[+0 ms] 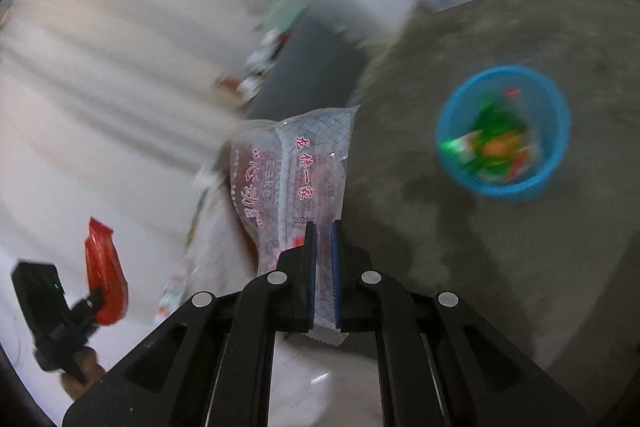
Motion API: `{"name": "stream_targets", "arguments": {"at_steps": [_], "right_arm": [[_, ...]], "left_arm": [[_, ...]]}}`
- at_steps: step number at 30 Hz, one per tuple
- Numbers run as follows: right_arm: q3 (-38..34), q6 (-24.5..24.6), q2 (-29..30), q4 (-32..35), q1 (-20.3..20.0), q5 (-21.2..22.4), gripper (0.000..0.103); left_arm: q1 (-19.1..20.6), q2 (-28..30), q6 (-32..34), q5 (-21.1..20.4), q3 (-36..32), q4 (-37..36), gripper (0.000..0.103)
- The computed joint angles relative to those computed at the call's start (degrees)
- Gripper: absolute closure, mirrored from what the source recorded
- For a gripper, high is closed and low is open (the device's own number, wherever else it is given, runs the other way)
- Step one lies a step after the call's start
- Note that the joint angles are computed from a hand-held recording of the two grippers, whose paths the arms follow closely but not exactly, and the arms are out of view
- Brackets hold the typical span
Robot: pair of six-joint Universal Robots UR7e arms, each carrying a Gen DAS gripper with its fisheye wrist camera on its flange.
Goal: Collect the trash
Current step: 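Carry the red wrapper and clear bag over the blue wastebasket and release them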
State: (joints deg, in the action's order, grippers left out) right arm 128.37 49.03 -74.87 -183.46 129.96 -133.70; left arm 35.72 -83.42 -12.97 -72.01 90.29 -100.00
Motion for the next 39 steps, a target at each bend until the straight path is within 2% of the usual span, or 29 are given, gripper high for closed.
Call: {"name": "stream_targets", "arguments": {"at_steps": [2,7,9,13,15,17,19,20,21,22,24,27,31,36,39], "right_arm": [[2.44,0.8,-2.1,-0.56,-3.43,-0.02,0.097],[5.36,-0.16,-4.33,-0.06,-13.44,3.27,0.097],[6.04,-1.58,-4.36,-0.72,-18.01,6.28,0.097],[4.78,-2.95,-2.89,0.85,-23.19,8.44,0.097],[3.45,-3.42,-2.17,2.41,-25.08,7.9,0.096],[2.25,-5.04,-0.64,1.52,-27.15,8.23,0.092],[1.34,-5.79,0.57,1.56,-28.02,7.48,0.082],[1.14,-5.35,0.8,2.57,-28.39,6.41,0.066],[1.63,-4.7,0.66,2.54,-28.7,5.85,0.058],[2.44,-4.31,0.38,1.55,-28.92,6.08,0.052],[4.69,-3.63,-0.91,-0.78,-29.22,6.62,0.052],[7.1,-3.1,-2.5,-3.45,-28.4,5.14,0.048],[8.61,-2.25,-4.33,-3.79,-27.6,3.96,0.047],[9.14,-0.47,-6.23,-4.43,-22.86,0.65,0.046],[7.94,-0.95,-5.63,-5.44,-20.06,-1.15,0.042]], "left_arm": [[1.54,6.37,-0.24,-2.45,-2.3,-0.3,0.086],[3.89,21.95,0.39,-1.54,-7.23,-1.04,0.086],[5.34,26.94,-0.89,-2.95,-9.16,-0.87,0.086],[6.72,34.68,-1.09,-3.07,-12.5,-1.34,0.086],[7.63,37.69,-1.6,-3.34,-14.21,-1.3,0.085],[8.33,40.93,-2.37,-3.48,-16.0,-1.73,0.084],[8.84,42.9,-2.98,-4.29,-16.68,-3.16,0.076],[9.04,43.6,-3.76,-4.6,-16.88,-3.58,0.064],[9.27,44.21,-4.76,-4.73,-17.1,-3.77,0.052],[9.64,45.04,-5.95,-5.47,-17.4,-4.16,0.049],[9.94,45.81,-7.77,-6.78,-17.53,-4.16,0.045],[9.97,45.48,-7.85,-8.85,-17.2,-3.96,0.041],[9.02,44.09,-6.64,-9.05,-16.51,-4.06,0.038],[7.74,40.04,-5.17,-9.93,-16.08,-3.51,0.036],[6.81,35.78,-2.01,-11.05,-15.1,-4.35,0.033]]}}
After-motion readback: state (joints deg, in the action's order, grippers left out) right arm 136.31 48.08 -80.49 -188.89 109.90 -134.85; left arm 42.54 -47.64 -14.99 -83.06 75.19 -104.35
